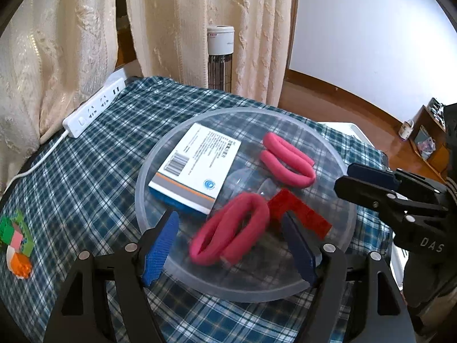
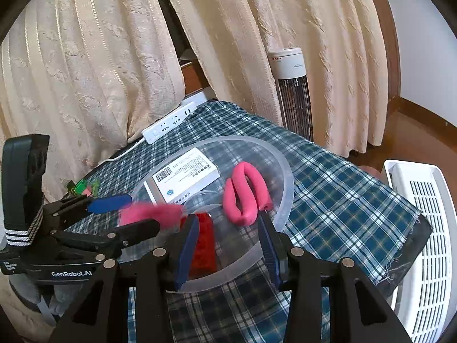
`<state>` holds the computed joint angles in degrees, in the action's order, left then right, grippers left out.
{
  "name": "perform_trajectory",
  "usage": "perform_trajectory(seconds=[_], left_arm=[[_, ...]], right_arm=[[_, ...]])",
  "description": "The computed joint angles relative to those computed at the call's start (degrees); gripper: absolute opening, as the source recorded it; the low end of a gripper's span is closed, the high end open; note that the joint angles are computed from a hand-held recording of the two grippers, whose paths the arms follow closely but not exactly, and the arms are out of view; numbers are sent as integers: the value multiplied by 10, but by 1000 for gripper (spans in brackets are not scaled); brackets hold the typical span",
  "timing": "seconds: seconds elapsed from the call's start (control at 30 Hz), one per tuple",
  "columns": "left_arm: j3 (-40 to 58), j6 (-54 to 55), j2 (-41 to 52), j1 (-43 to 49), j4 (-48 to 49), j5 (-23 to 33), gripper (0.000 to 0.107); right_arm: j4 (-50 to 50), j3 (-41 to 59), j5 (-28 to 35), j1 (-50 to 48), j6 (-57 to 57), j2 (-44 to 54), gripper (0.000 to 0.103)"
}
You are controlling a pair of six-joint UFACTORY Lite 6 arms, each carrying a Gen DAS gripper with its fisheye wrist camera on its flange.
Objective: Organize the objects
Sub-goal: 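Lower the pink tube into the clear bowl and open the left gripper, then move both grippers away from the bowl toward the pile of toy bricks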
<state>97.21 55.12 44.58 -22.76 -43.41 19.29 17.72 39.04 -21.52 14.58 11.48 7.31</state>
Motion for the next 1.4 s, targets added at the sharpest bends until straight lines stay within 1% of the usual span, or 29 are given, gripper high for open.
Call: perform_trajectory(seconds=[0.2,0.37,0.53,0.6,0.67,0.73,0.8,0.87,0.97,1.13,1.4], left_arm=[[-37,49,-28,15,-53,-4,76],[-63,59,-46,25,-65,-15,76],[-95,79,-68,44,-90,-26,76],[-108,89,-77,52,-102,-31,76],[-121,99,-88,63,-114,-34,77],[-135,119,-99,76,-134,-36,77],[-147,133,-107,89,-149,-37,77],[-159,142,-116,102,-158,-41,78],[-169,148,-124,126,-163,-43,78],[-175,146,-129,176,-164,-40,78],[-153,82,-110,251,-108,-35,78]], right_arm=[[15,10,4,6,-15,7,46],[62,21,8,27,-54,9,46],[105,30,10,49,-84,9,56],[113,36,13,54,-86,12,65],[110,42,15,60,-75,15,69],[130,51,15,69,-88,20,70],[149,61,12,79,-98,27,78],[157,68,9,87,-100,31,80],[195,88,6,107,-132,44,81],[234,134,18,134,-178,75,81],[314,220,36,177,-270,135,81]])
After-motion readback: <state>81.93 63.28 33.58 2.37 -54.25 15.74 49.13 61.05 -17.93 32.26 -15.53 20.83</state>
